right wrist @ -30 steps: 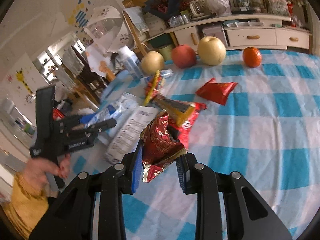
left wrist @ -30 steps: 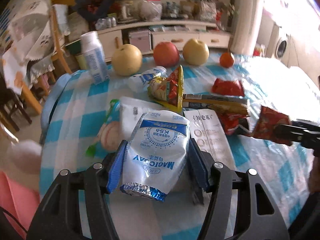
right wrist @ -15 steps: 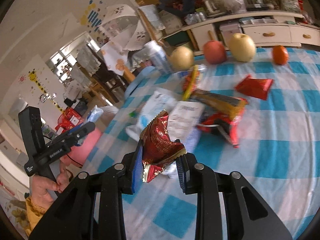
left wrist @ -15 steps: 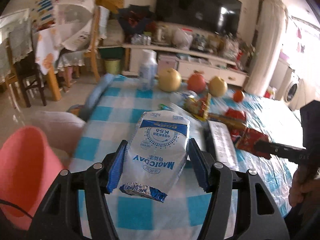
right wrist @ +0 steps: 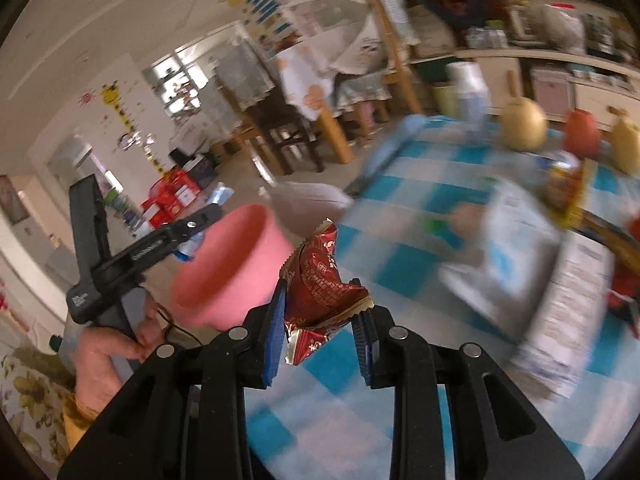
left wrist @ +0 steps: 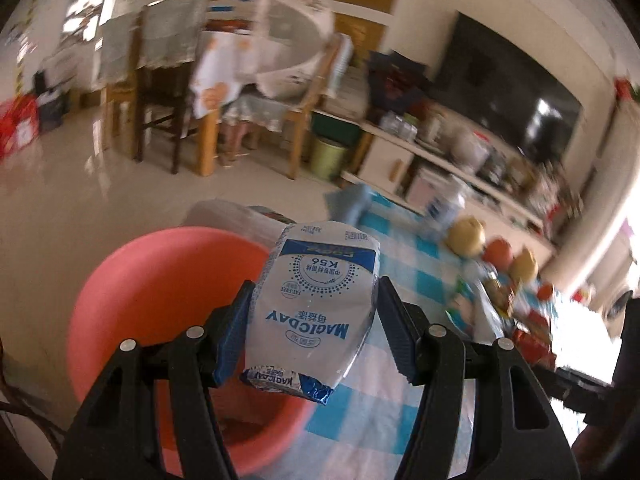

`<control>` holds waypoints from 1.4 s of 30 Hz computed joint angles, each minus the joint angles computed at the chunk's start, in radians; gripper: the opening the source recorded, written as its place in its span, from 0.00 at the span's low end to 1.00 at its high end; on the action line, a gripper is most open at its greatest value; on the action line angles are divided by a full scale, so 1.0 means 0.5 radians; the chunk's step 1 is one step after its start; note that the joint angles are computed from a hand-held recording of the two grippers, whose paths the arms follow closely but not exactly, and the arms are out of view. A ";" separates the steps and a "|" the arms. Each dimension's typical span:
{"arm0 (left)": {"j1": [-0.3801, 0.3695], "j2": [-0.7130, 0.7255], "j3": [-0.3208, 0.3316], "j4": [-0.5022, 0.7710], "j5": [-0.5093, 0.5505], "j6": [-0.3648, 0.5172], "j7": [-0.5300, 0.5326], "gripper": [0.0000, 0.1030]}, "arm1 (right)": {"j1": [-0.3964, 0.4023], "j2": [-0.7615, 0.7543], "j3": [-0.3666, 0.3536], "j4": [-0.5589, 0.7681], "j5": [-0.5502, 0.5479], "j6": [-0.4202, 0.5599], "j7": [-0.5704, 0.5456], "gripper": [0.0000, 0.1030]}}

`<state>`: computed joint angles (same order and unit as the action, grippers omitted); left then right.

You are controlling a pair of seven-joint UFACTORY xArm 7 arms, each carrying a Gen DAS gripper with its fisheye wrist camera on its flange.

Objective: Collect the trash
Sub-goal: 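Carry both items over the pink bucket and open both grippers, then move both tools back toward the table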

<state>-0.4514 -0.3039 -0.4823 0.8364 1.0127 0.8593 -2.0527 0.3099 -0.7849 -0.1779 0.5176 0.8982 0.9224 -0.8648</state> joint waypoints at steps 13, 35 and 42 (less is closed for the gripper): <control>0.246 -0.515 -0.021 -0.477 -0.283 -0.166 -0.257 0.82 | 0.442 0.467 0.551 0.237 0.198 -0.682 0.159 0.64; 0.357 -0.193 -0.207 -0.144 0.250 -0.245 -0.326 0.92 | 0.343 -0.193 0.274 -0.418 -0.582 -1.022 0.664 0.87; 0.182 -0.004 -0.131 0.018 0.342 -0.174 -0.293 0.92 | 0.226 -0.382 0.196 -0.515 -0.861 -0.981 0.812 0.91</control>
